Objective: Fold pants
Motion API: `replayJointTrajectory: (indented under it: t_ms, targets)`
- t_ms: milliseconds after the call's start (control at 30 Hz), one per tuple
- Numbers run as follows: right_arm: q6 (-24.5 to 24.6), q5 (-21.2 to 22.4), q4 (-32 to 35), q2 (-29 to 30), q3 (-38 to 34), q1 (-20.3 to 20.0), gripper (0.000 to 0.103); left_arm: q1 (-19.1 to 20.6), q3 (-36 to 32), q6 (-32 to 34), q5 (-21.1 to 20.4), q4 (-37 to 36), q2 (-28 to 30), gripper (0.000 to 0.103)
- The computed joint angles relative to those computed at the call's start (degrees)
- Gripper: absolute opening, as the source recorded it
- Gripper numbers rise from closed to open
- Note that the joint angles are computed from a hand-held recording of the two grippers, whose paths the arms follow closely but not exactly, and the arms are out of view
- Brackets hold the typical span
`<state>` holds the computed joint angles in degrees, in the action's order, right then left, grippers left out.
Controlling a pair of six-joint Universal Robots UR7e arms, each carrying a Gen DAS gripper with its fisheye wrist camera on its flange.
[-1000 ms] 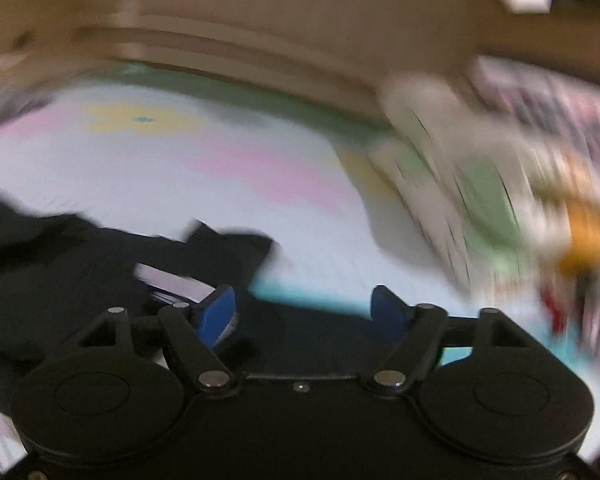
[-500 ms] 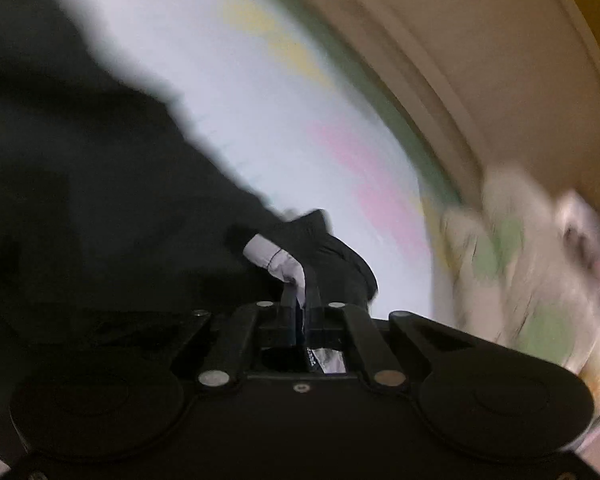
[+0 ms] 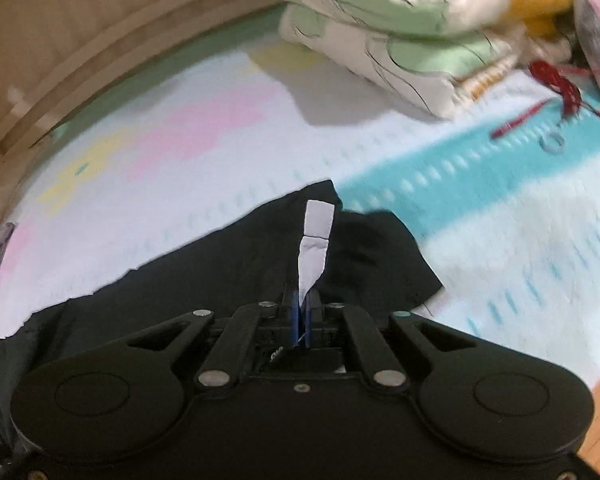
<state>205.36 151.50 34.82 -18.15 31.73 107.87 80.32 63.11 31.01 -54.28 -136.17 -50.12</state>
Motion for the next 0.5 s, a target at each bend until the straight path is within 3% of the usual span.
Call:
replayJointTrajectory:
  t_ms: [133, 367, 500]
  targets:
    - [4.3, -1.2, 3.2, -0.4, 2.4, -0.8, 0.007, 0.0, 1.5, 1.2, 0.3, -0.8, -0.8, 0.004]
    - [9.5, -2.5, -1.2, -6.8, 16.0, -0.4, 0.007, 0.1, 4.7, 3.3, -0.1, -2.3, -2.4, 0.004]
    - [11.0, -0.8, -0.6, -7.1, 17.2, -0.3, 0.007, 0.1, 5.6, 4.3, -1.9, -1.6, -3.2, 0.004]
